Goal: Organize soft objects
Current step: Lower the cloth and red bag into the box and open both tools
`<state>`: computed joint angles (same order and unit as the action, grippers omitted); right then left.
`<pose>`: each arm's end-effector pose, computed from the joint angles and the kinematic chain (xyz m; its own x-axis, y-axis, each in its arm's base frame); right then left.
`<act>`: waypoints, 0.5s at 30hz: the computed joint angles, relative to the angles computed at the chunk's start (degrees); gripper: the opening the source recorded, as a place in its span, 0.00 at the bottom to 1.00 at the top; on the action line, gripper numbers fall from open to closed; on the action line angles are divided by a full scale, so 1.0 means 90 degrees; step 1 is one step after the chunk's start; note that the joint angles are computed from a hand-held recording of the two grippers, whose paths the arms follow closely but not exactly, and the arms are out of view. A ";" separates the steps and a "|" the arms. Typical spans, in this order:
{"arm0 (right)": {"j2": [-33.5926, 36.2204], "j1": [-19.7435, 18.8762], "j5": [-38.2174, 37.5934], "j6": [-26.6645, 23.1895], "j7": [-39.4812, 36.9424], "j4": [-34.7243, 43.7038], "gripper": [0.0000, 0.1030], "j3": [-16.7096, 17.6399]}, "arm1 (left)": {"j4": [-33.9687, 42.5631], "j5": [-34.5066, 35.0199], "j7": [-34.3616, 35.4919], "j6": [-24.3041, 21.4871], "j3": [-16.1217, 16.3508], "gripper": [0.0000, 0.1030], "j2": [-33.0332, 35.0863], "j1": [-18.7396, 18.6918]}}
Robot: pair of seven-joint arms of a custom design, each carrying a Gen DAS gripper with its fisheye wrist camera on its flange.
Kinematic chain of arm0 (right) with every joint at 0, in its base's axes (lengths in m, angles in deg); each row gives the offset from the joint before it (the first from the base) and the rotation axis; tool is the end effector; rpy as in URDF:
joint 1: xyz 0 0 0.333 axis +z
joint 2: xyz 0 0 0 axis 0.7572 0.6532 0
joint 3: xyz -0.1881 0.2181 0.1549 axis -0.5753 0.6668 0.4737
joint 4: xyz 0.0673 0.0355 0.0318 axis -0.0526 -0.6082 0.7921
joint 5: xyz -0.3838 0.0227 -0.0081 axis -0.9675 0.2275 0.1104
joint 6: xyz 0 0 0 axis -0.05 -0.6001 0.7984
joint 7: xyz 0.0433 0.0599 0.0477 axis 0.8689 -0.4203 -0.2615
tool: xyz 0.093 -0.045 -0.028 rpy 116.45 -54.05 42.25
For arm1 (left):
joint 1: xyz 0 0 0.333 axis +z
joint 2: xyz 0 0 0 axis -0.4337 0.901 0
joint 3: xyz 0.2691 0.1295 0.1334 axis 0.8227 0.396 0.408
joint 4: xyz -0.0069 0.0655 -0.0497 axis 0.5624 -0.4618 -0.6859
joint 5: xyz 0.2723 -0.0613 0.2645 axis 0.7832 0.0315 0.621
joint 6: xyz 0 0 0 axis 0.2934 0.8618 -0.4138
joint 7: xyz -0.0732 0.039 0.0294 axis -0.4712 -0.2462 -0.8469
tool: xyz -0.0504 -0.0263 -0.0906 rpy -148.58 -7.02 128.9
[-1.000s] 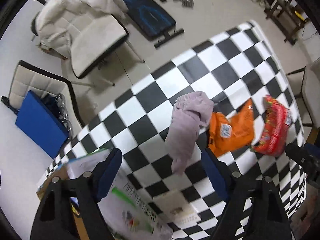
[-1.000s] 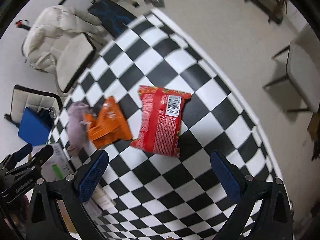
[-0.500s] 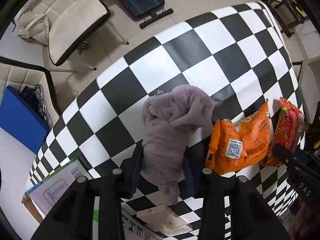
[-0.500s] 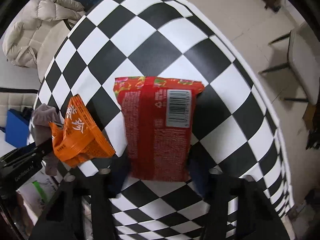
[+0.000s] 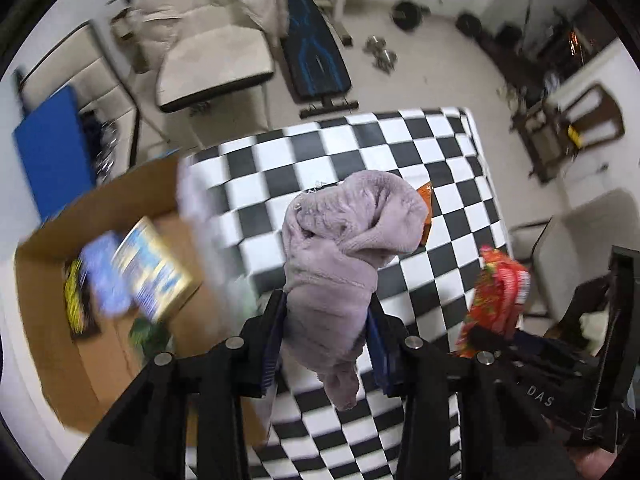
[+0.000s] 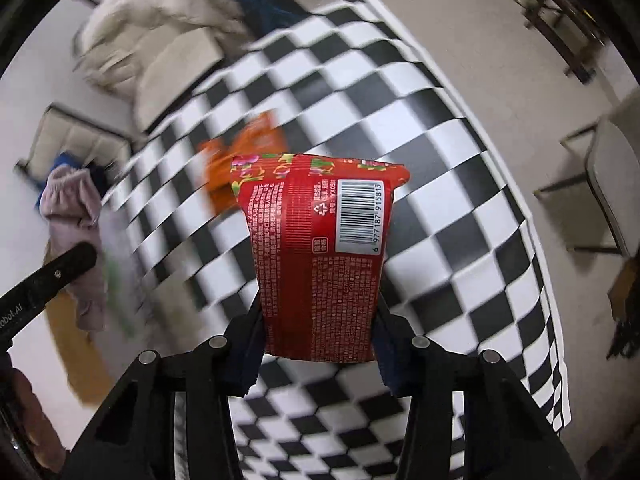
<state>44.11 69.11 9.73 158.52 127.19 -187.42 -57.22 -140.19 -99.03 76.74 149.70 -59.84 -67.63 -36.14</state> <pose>0.3877 0.1947 0.4120 -0.6297 -0.7337 -0.2553 -0.7537 0.6566 -0.0284 0.5132 -0.2126 0.4957 -0.4791 -0.8660 0.1435 -0.8708 0.4483 -0.2018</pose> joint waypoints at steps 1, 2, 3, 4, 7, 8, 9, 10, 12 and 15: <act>-0.0013 0.0123 0.0067 0.0008 -0.0051 0.0126 0.48 0.0066 | -0.0166 -0.0145 0.0062 -0.0025 0.0088 0.34 -0.0231 0.0077; 0.0034 0.0215 0.0101 0.0032 -0.0085 0.0259 0.48 0.0121 | -0.0309 -0.0247 0.0109 -0.0039 0.0187 0.34 -0.0444 0.0161; 0.0064 0.0313 0.0126 0.0049 -0.0117 0.0393 0.48 0.0184 | -0.0453 -0.0323 0.0153 -0.0058 0.0313 0.34 -0.0668 0.0271; 0.0184 0.0415 0.0129 0.0051 -0.0176 0.0631 0.48 0.0247 | -0.0505 -0.0363 0.0225 -0.0104 0.0422 0.34 -0.0768 0.0369; 0.0718 0.0715 0.0236 0.0021 -0.0502 0.1510 0.48 0.0346 | -0.0655 -0.0163 0.0295 -0.0109 0.0694 0.34 -0.1004 0.0738; 0.0967 0.0806 0.0310 0.0054 -0.0646 0.1823 0.48 0.0371 | -0.0641 -0.0078 0.0330 -0.0123 0.0769 0.34 -0.0999 0.0856; 0.1273 0.0891 0.0388 0.0076 -0.0799 0.2195 0.48 0.0400 | -0.0620 0.0031 0.0310 -0.0145 0.0867 0.34 -0.0980 0.1016; 0.1542 0.0953 0.0399 0.0079 -0.0891 0.2511 0.48 0.0439 | -0.0655 0.0091 0.0307 -0.0168 0.0932 0.34 -0.1006 0.1140; 0.2209 0.1080 0.0298 -0.0027 -0.0970 0.3309 0.48 0.0529 | -0.0525 0.0208 0.0351 -0.0257 0.1078 0.34 -0.0812 0.1399; 0.3196 0.1269 0.0328 -0.0154 -0.1084 0.4450 0.48 0.0620 | -0.0209 0.0178 0.0464 -0.0569 0.1240 0.34 -0.0374 0.1739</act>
